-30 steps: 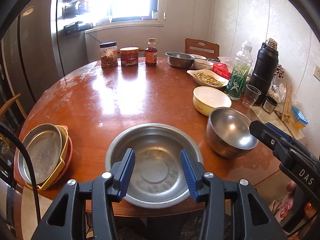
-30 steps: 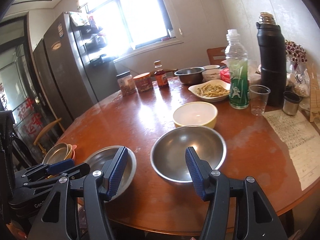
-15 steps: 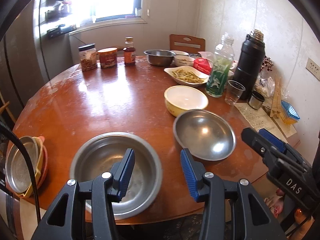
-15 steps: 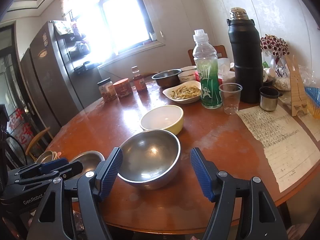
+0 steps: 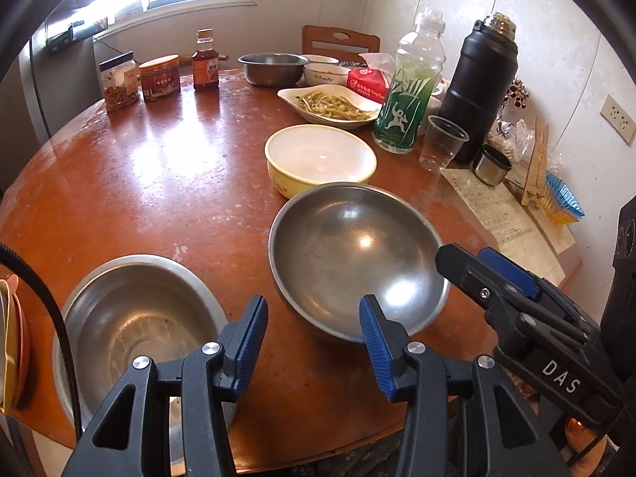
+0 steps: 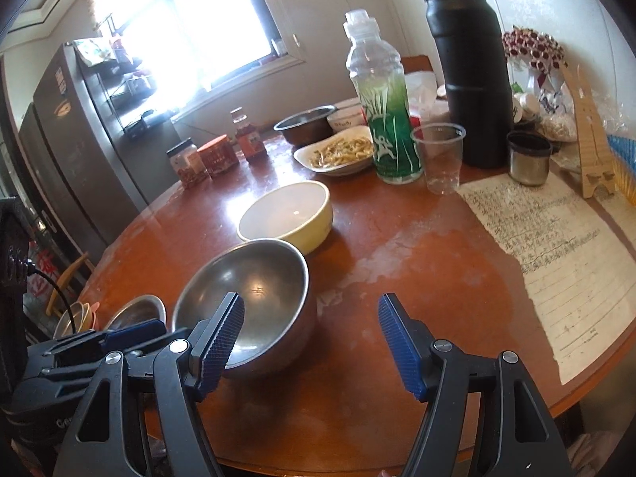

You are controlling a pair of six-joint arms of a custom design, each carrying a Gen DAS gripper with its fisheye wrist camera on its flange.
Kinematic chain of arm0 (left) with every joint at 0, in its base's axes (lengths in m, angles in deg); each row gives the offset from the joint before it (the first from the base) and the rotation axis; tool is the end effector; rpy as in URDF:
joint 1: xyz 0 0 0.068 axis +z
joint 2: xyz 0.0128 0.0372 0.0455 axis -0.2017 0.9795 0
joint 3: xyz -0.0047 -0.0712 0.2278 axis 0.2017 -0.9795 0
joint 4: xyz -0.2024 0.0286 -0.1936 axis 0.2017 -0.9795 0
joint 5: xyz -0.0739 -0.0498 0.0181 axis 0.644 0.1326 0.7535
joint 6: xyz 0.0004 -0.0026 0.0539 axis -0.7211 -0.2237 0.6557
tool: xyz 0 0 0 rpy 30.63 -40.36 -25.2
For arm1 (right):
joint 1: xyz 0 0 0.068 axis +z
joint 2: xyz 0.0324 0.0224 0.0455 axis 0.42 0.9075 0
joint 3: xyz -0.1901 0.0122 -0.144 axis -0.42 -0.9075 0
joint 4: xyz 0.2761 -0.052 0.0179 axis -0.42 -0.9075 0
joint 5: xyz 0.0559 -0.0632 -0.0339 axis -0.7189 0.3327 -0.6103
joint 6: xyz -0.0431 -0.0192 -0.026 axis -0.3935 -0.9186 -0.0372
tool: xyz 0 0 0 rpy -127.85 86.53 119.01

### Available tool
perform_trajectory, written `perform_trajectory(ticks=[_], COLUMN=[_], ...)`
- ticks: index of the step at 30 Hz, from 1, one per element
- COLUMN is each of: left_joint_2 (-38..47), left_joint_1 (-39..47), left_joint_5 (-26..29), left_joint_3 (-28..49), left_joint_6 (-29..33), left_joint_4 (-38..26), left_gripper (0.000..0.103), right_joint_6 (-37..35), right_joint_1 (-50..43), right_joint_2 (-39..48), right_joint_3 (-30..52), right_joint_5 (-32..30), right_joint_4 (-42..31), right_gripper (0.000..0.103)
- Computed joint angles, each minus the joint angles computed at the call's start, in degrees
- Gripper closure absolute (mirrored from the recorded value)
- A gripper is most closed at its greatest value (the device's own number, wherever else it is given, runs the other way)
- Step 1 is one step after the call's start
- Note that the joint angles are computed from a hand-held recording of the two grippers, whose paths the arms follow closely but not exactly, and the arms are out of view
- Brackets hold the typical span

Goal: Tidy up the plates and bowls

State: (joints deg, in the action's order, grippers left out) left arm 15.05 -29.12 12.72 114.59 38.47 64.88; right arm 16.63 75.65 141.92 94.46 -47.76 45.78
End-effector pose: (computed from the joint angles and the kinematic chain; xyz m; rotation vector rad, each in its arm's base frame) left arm 0.3241 -0.1130 0.0904 0.7410 2.4392 -0.4206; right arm 0.2247 0.2399 0.0657 0.5589 2.1822 0.1989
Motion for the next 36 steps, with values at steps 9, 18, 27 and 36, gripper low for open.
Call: perform_trajectory(ticks=[9, 18, 27, 36], left_joint_2=[7.0, 9.1, 8.3, 1.8], left_joint_1=[-0.7, -1.2, 0.3, 4.0], left_joint_5=[1.0, 0.9, 3.4, 6.5], left_joint_3=[6.4, 7.9, 7.7, 3.5], left_joint_6=[-2.6, -5.3, -5.8, -4.6], left_joint_4=[-1.8, -0.3, -0.2, 0.1], left_gripper=[0.055, 0.061, 0.062, 0.062], right_joint_6=[-6.7, -9.4, -8.5, -9.9], right_joint_1=[-5.2, -5.5, -5.9, -4.2], right_joint_2=[4.0, 7.1, 5.4, 3.4], right_joint_3=[1.5, 5.0, 3.9, 6.0], right_joint_5=[-6.4, -6.6, -6.8, -4.7], right_joint_4=[6.3, 5.0, 6.3, 5.2], right_gripper=[0.058, 0.080, 0.080, 0.080])
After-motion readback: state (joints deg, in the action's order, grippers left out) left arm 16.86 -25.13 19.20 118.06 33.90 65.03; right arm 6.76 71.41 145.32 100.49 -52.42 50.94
